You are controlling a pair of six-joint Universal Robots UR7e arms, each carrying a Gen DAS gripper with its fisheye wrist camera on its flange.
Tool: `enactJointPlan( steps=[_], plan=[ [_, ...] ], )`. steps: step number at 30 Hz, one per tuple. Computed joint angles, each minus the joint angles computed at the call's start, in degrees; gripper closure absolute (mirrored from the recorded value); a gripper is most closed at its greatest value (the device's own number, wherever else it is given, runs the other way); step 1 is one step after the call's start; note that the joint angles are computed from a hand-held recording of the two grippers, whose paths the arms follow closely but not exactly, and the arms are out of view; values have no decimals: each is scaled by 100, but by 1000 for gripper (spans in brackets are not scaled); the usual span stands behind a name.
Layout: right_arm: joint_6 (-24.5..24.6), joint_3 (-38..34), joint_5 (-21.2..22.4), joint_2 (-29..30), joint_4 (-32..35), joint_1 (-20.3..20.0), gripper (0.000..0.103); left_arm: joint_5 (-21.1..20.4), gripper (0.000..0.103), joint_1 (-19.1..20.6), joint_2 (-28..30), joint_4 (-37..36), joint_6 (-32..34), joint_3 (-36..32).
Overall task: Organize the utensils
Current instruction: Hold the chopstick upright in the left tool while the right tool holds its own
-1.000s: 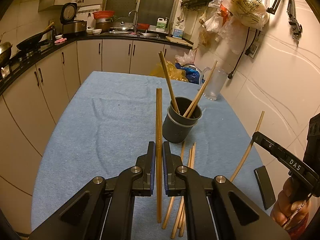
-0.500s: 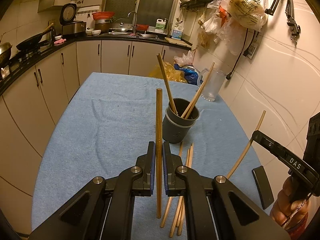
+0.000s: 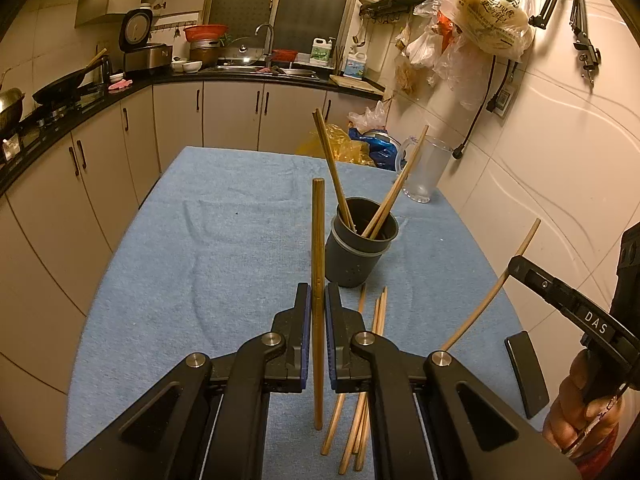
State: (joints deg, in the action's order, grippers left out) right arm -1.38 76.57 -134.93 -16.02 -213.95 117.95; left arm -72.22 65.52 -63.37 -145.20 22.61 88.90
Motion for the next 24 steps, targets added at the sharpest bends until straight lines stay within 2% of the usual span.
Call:
enactJointPlan(
  steps=[24],
  plan=[
    [-5,-33,25,-7,20,-3,96,8,97,-12,-16,16,-5,5]
  ],
)
